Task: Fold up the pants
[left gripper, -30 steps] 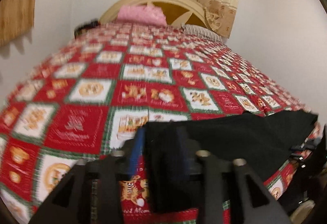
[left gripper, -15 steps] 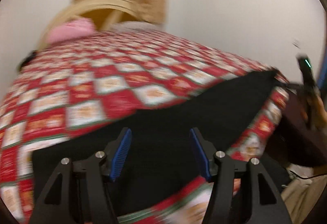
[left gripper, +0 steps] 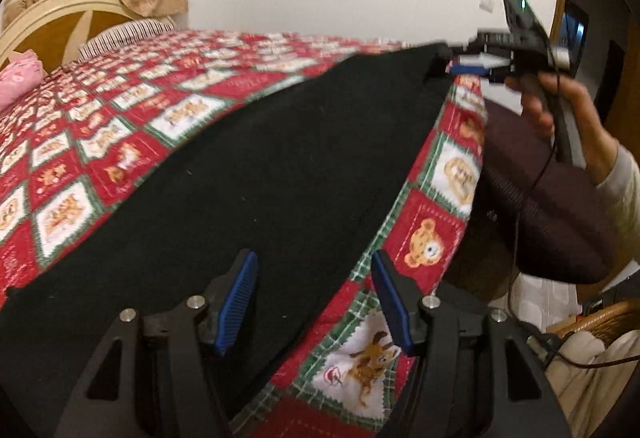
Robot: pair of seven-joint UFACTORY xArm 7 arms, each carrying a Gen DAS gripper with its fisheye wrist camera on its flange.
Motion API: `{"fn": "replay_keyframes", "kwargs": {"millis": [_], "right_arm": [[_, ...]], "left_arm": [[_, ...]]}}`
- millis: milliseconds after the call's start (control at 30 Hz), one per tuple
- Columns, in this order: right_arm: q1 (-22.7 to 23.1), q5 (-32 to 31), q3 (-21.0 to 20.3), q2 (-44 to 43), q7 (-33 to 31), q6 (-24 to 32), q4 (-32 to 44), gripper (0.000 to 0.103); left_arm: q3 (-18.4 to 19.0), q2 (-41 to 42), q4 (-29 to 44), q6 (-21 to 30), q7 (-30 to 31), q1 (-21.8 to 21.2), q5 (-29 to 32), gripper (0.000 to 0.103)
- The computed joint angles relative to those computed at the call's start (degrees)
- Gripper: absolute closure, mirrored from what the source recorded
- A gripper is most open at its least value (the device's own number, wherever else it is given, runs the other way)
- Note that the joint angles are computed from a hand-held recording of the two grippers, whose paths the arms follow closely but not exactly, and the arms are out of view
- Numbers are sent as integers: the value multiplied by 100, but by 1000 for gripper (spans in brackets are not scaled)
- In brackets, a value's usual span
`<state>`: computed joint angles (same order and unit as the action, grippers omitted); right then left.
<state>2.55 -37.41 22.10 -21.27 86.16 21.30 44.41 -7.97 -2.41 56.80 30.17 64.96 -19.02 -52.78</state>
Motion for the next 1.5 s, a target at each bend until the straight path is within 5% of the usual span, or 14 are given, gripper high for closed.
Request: {"fn": "replay_keyframes", "kwargs": {"millis": [200, 267, 333, 367, 500, 600, 800, 967, 1167, 1233, 1300, 1367, 1500], "right_arm": [[-161, 112, -152, 99, 1, -273, -13, 46], [-241, 81, -153, 185, 58, -347, 42, 46], [-299, 34, -155, 267, 108, -343, 123, 58], [-274, 56, -184, 295, 74, -297, 166, 76], [-132, 9, -366, 702, -420, 66, 722, 97], [97, 26, -642, 1151, -954, 191, 1389, 97], [510, -350, -1054, 1548, -1739, -500, 2422, 97], [218, -283, -1024, 557, -1406, -1031, 1016, 97], [-156, 508, -772, -156, -1146, -936, -348, 97], [-257, 655, -704, -84, -1292, -1110, -271, 88], [-198, 869, -781, 102, -1670, -1366, -104, 30], [-107, 1157, -869, 390, -2005, -1553, 126, 27], [-144, 1332, -771, 1210, -2137, -788, 981, 28]], "left_arm": [[-44, 43, -7, -268, -269, -33, 447, 64], [-36, 43, 3, -205, -386, -18, 549, 82], [-24, 93, 73, -111, -500, 0, 606, 89], [-18, 108, 104, -59, -546, 18, 616, 92], [8, 219, 296, 173, -683, 106, 481, 95], [58, 279, 447, 487, -769, 245, 154, 96], [145, 169, 518, 943, -521, 497, -636, 97], [212, -5, 342, 1443, -67, 539, -792, 97], [83, 22, 220, 922, -61, 386, -393, 97], [77, -33, 191, 715, 87, 328, -528, 97], [63, -50, 190, 587, 137, 269, -528, 96], [31, -29, 162, 448, 129, 200, -423, 95], [-38, 120, 192, 236, -31, 111, -145, 95]]}}
